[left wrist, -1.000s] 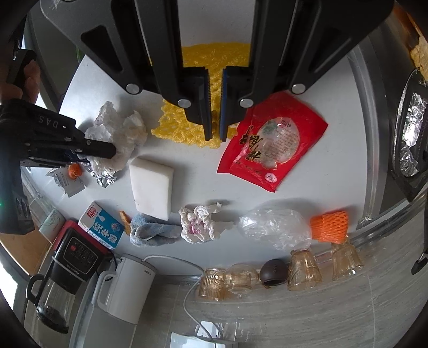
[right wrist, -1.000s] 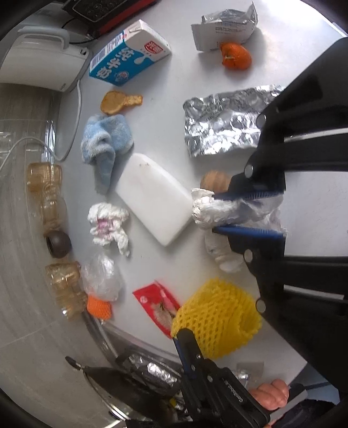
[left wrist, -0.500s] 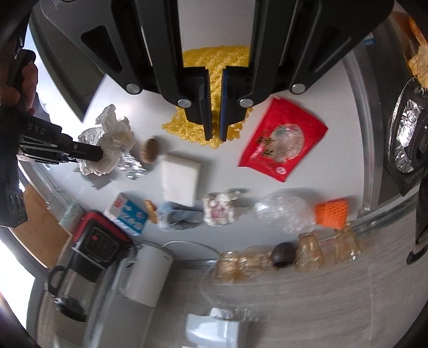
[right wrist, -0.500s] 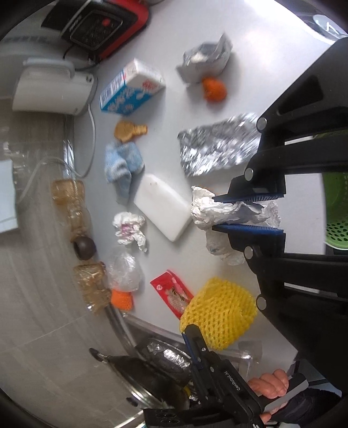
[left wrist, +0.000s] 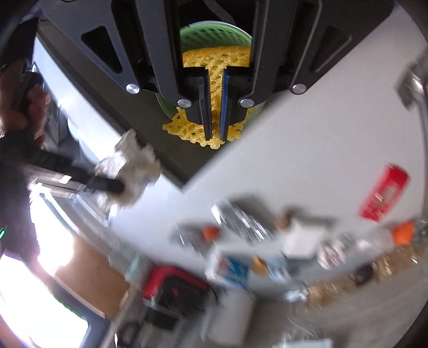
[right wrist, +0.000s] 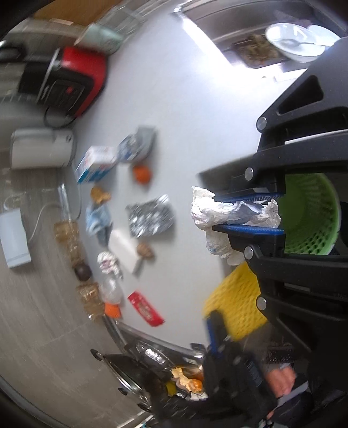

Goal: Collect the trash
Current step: 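Carry the net and tissue to the green basket and open both grippers, then grasp the red snack packet with the left gripper while the right gripper grasps the foil blister pack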

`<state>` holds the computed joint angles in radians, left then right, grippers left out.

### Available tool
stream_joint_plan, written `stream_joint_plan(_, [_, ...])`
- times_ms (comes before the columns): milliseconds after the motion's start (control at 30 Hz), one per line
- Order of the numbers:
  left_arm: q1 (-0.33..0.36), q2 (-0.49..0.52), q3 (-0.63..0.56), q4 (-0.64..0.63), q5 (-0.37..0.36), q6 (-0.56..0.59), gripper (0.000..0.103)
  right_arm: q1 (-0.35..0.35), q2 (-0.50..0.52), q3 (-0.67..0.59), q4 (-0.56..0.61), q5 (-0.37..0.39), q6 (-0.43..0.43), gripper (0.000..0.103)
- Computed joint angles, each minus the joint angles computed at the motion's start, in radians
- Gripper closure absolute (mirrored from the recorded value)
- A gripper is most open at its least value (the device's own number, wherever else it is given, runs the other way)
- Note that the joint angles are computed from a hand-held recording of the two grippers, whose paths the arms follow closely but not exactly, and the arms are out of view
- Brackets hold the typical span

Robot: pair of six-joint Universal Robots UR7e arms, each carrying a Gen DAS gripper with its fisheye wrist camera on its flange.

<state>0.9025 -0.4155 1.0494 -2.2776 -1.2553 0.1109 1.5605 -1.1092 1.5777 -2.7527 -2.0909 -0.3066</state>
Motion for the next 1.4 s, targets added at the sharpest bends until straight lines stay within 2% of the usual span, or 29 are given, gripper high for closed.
stream_joint_plan(100, [-0.012,0.020,0.030,0.023,0.020,-0.038,0.097,-0.023,-0.054,0.064,0.004,0.013,-0.008,0.087])
stream_joint_plan(167, [-0.012,0.034,0.038,0.051,0.015,-0.088,0.091,-0.035,-0.081,0.094,0.009,0.019,-0.024,0.087])
stream_joint_plan(200, [-0.013,0.040,0.042,0.061,0.019,-0.116,0.079,-0.040,-0.092,0.106,0.011,0.026,-0.030,0.087])
stream_joint_plan(233, [-0.014,0.044,0.045,0.061,0.029,-0.132,0.062,-0.044,-0.103,0.117,0.013,0.034,-0.035,0.087])
stream_joint_plan(300, [-0.018,0.040,0.073,0.029,0.049,-0.164,0.048,-0.051,-0.119,0.134,0.021,0.050,-0.040,0.087])
stream_joint_plan(500, [-0.034,0.006,0.109,-0.026,0.102,-0.239,0.031,-0.063,-0.145,0.171,0.037,0.099,-0.078,0.087])
stream_joint_plan(567, [-0.043,-0.025,0.133,-0.056,0.144,-0.265,0.026,-0.065,-0.143,0.179,0.043,0.115,-0.095,0.086])
stream_joint_plan(633, [-0.053,-0.055,0.157,-0.085,0.194,-0.276,0.015,-0.065,-0.135,0.180,0.056,0.126,-0.108,0.084])
stream_joint_plan(667, [-0.055,-0.058,0.155,-0.089,0.218,-0.277,0.012,-0.066,-0.129,0.181,0.060,0.129,-0.116,0.082])
stream_joint_plan(733, [-0.067,-0.081,0.173,-0.117,0.276,-0.276,0.010,-0.068,-0.120,0.185,0.064,0.132,-0.132,0.078])
stream_joint_plan(800, [-0.071,-0.098,0.185,-0.128,0.304,-0.288,0.008,-0.070,-0.111,0.189,0.068,0.134,-0.146,0.057])
stream_joint_plan(867, [-0.073,-0.108,0.187,-0.139,0.328,-0.306,0.008,-0.069,-0.099,0.190,0.061,0.126,-0.161,0.041])
stream_joint_plan(1000, [-0.071,-0.104,0.171,-0.132,0.354,-0.326,0.008,-0.065,-0.086,0.178,0.049,0.137,-0.180,0.026])
stream_joint_plan(1200, [-0.053,-0.089,0.136,-0.150,0.361,-0.291,0.008,-0.040,-0.021,0.083,0.012,0.123,-0.177,0.023])
stream_joint_plan(1400, [0.010,-0.027,-0.028,-0.119,0.383,-0.205,0.008,-0.006,0.117,-0.092,-0.044,0.058,-0.194,0.017])
